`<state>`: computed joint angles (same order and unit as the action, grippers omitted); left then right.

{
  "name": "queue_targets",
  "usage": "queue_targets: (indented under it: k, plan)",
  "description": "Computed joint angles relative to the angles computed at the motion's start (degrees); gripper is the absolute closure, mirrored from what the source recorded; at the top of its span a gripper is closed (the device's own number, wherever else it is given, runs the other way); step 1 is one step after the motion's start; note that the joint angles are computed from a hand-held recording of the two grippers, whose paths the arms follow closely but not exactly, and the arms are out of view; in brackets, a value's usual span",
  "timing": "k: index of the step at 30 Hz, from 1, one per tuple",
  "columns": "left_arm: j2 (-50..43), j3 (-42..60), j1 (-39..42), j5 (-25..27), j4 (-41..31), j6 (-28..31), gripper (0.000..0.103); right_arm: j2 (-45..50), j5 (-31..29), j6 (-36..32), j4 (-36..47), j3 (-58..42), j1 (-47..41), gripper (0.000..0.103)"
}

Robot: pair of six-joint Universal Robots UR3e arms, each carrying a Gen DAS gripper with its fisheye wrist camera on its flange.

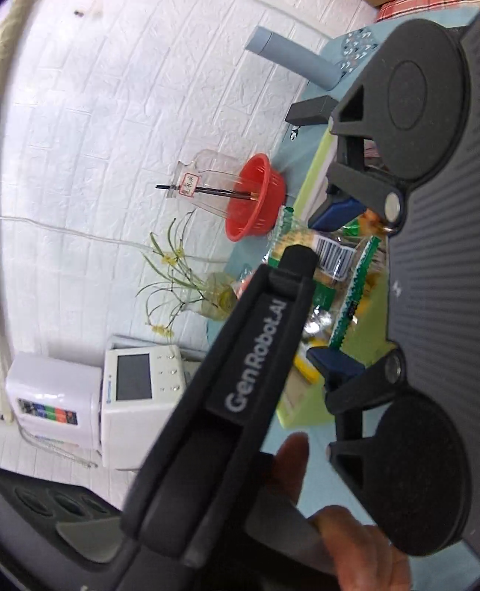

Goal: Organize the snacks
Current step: 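Grasp the round cookie bag with the left gripper and carry it over the box, then open the left gripper to drop the cookie bag into the box, then move the left gripper back to the green pea snack bag and grasp it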

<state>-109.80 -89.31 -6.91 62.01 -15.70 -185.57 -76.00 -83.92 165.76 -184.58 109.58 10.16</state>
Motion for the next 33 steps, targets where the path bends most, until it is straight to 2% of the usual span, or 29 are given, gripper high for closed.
queue_targets:
  k: [3, 6, 7, 9, 11, 12, 13, 14, 16, 20, 23, 25, 28, 31, 33]
  plan:
    - [-11.33, 16.08, -1.47, 3.24, -7.07, 0.62, 0.089, 7.34, 1.11, -0.29, 6.14, -10.24, -1.76, 0.033]
    - [-20.06, 27.87, -2.51, 5.49, -12.69, 0.75, 0.088, 12.36, 3.01, 0.42, 12.87, -17.68, -3.23, 0.031]
    - [-22.01, 30.16, -2.73, 5.78, -13.34, 0.88, 0.086, 13.76, 3.83, 0.60, 14.77, -19.75, -3.83, 0.030]
    - [-23.49, 31.38, -2.38, 4.63, -13.77, 1.32, 0.075, 15.02, 4.30, 0.88, 15.68, -21.06, -4.41, 0.026]
    - [-20.85, 25.37, -1.40, 2.05, -8.83, 1.09, 0.058, 13.35, 5.20, 1.12, 12.29, -17.34, -5.11, 0.013]
    - [-18.67, 21.05, -1.01, 1.44, -5.02, 0.94, 0.053, 11.85, 5.63, 1.33, 9.92, -14.58, -5.48, 0.009]
    - [-16.11, 16.49, -0.88, 1.79, -1.30, 0.75, 0.044, 10.39, 5.49, 1.40, 7.58, -11.90, -5.56, 0.005]
    - [-13.38, 11.74, -0.73, 2.53, 2.47, 0.59, 0.038, 8.13, 4.67, 1.40, 3.93, -7.38, -5.27, 0.005]
    - [-7.70, 2.14, 0.43, 1.84, 8.84, -0.04, 0.036, 4.69, 4.53, 0.91, -2.80, 0.03, -5.90, 0.004]
    - [4.09, -17.20, 4.25, -3.65, 15.79, -1.93, 0.029, -9.00, 5.61, 3.77, -12.70, 20.58, -6.19, 0.001]
    - [10.74, -29.64, 5.57, -5.47, 18.74, -2.63, 0.029, -17.12, 6.55, 6.74, -13.62, 32.31, -5.86, 0.001]
    - [13.11, -34.63, 5.40, -6.73, 18.16, -2.59, 0.031, -17.49, 4.73, 8.27, -14.61, 36.33, -4.07, 0.001]
    - [14.88, -37.98, 3.70, -7.20, 14.61, -0.65, 0.039, -15.66, -0.21, 10.72, -16.76, 38.79, -0.40, 0.001]
    - [14.86, -37.75, 0.99, -5.45, 13.24, -0.17, 0.045, -16.43, 0.27, 10.53, -17.71, 39.88, -0.82, 0.001]
    - [13.98, -35.98, -0.74, -4.13, 12.90, -0.66, 0.045, -15.76, -2.63, 9.61, -17.75, 38.72, 0.40, 0.001]
